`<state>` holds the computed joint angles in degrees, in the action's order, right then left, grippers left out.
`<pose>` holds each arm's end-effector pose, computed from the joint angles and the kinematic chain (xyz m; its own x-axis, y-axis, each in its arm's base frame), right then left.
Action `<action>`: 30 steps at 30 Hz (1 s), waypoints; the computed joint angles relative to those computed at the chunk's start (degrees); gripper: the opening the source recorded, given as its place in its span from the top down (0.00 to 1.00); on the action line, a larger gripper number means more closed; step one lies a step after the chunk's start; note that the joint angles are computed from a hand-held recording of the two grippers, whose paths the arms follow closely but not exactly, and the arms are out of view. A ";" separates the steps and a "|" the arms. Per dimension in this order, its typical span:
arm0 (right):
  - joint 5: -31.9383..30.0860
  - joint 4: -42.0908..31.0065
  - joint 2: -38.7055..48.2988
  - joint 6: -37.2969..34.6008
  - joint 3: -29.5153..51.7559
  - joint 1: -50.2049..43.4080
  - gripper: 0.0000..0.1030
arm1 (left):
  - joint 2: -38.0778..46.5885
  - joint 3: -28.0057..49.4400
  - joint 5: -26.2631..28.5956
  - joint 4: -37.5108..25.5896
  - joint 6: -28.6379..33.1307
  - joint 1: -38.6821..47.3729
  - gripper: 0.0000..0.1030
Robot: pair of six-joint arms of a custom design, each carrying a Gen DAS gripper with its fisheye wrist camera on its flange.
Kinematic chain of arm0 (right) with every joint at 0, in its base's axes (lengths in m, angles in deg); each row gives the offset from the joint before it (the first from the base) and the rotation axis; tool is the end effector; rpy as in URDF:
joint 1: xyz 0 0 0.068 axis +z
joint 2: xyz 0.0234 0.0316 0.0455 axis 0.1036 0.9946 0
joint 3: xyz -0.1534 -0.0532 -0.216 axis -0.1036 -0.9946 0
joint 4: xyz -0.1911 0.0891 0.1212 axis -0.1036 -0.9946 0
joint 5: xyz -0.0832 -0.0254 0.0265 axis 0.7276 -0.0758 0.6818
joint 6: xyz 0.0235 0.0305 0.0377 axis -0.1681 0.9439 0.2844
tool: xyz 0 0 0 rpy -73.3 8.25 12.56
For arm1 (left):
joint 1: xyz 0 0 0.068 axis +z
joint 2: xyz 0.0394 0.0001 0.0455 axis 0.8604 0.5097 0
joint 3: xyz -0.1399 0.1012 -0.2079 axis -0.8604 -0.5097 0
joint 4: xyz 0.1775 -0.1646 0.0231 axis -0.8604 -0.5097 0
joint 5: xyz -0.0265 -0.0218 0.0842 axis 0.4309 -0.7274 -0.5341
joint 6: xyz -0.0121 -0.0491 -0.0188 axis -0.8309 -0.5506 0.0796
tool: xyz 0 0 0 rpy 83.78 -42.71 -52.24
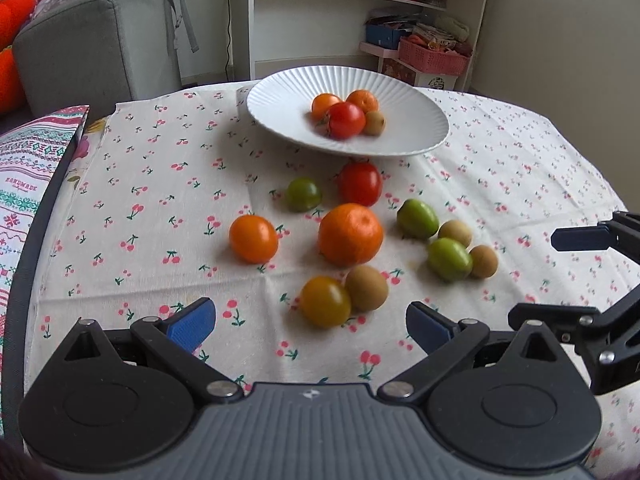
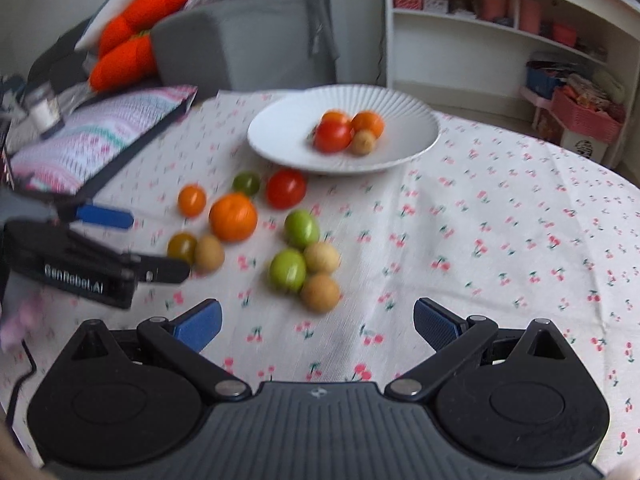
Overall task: Organize fruits
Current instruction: 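Withdraw both tools from the plate back toward the fruit pile, then close the left tool on a brownish cherry tomato while the right tool grasps a brown round fruit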
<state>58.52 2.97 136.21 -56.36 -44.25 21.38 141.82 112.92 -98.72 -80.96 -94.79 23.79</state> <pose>0.2424 0.0724 0.1719 -0.6597 -0.2255 -0.7169 -0.3943 0.9160 0.0746 0.2466 -0.1656 0.1972 -0.7531 0.1403 -0.6428 0.2024 0.9790 -0.0235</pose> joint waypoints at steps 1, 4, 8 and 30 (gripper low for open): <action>0.12 0.64 0.43 -0.12 -0.42 0.28 0.01 | 0.06 -0.61 0.05 0.74 0.48 0.07 0.08; 0.09 2.13 2.49 -0.66 -0.73 0.39 0.02 | 0.54 -1.63 0.30 2.42 1.77 0.00 0.09; 1.70 4.00 5.20 -1.77 -0.84 0.82 0.08 | 1.84 -1.66 0.88 3.02 3.90 -0.62 0.13; 3.03 10.38 8.20 -2.99 -0.81 1.17 0.60 | 2.76 -1.78 2.16 6.45 5.13 0.55 0.64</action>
